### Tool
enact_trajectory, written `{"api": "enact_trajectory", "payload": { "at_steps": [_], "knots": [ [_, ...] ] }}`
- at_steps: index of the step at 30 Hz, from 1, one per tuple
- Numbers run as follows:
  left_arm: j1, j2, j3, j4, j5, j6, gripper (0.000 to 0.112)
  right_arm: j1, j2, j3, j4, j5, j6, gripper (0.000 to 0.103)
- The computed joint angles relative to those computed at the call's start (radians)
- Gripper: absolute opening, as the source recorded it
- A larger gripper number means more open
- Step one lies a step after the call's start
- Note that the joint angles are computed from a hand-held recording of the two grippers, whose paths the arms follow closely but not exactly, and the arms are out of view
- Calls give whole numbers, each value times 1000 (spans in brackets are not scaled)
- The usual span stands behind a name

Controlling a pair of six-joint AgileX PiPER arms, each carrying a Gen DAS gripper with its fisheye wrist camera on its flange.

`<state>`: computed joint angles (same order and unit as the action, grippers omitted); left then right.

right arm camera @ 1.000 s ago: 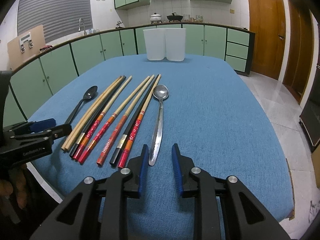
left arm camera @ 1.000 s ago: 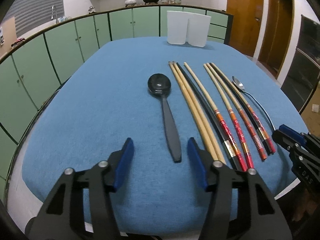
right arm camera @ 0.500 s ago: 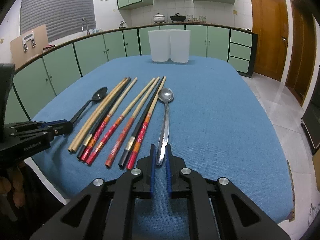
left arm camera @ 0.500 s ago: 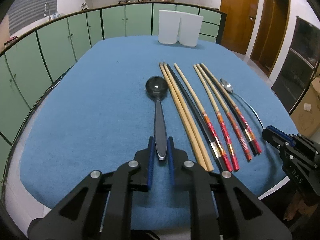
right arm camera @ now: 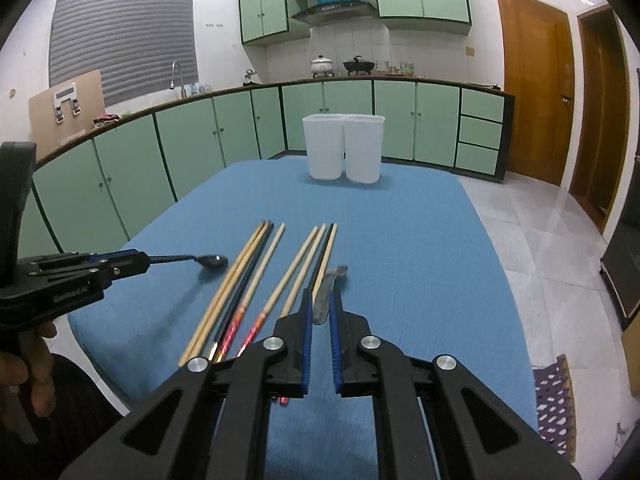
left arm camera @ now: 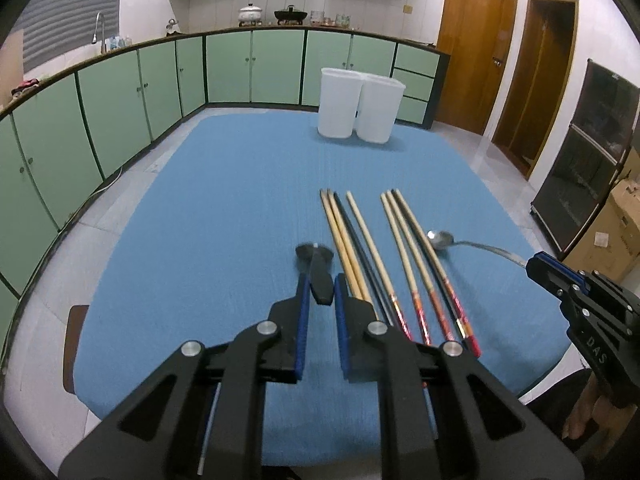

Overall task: Organize utensils
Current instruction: 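Carry both spoons to the white cup holder and lower them into its cups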

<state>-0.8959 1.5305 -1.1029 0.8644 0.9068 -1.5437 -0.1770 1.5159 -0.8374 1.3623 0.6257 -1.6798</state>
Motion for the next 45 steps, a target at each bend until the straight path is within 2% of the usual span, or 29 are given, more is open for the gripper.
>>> {"api": "enact_trajectory", "payload": {
  "at_steps": [6,12,28,38,42,45],
  "knots": [
    [81,-27,-24,-72,-51,122,11,29,26,-118,-177,-5,173,8],
    [148,-31,-61,-145,-80,255,11,34,62,-234,-310,41,301,8],
    [212,18,-266,-219,-62,483,11,47,93,-404,-424,137,440,7],
    [306,127,-534,-340,-21,731,11,60,211,-713,-530,275,626,7],
    [349,212,-698,-403,15,847,11,81,287,-878,-582,323,712,7],
    [391,325,-917,-474,83,961,11,101,368,-1038,-632,371,797,7]
  ]
}}
